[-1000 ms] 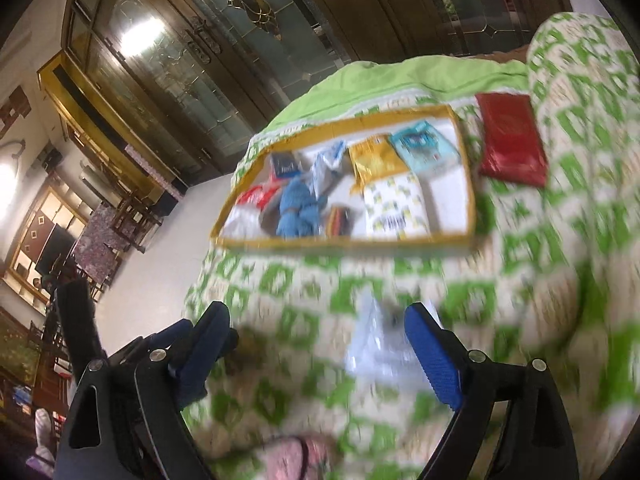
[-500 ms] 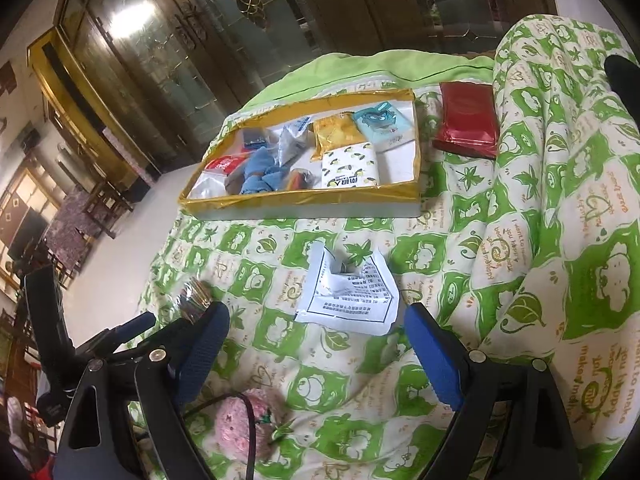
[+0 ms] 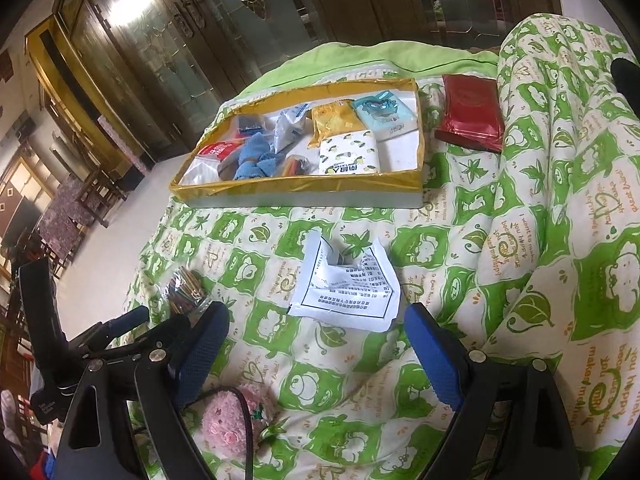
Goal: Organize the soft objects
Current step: 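Grasp the coloured sticks bag with the left tool while the right tool grasps the white paper packet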
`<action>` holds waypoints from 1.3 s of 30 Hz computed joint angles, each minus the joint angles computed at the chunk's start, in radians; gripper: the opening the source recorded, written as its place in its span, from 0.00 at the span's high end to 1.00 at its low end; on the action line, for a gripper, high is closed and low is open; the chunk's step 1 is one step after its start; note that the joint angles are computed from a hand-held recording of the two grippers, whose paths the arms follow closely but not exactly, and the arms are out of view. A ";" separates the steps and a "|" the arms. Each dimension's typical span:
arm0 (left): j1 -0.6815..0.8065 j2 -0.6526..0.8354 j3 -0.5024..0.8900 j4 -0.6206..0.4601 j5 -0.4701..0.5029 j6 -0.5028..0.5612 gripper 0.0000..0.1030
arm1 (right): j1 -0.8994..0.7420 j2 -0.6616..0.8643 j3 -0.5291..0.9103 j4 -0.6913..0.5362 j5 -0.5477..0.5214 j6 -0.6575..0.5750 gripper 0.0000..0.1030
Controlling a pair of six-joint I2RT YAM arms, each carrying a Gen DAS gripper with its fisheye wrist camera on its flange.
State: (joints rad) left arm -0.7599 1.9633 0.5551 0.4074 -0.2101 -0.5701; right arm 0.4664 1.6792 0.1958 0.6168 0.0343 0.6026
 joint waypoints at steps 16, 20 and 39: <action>-0.010 -0.005 -0.009 0.020 -0.001 0.007 0.11 | -0.033 0.001 0.009 -0.026 0.009 -0.008 0.11; -0.013 -0.009 -0.013 0.027 -0.002 0.012 0.11 | -0.035 0.027 0.038 -0.069 0.014 -0.018 0.11; -0.004 0.027 0.016 0.034 0.005 0.019 0.11 | -0.067 0.271 0.306 -0.255 0.030 -0.090 0.48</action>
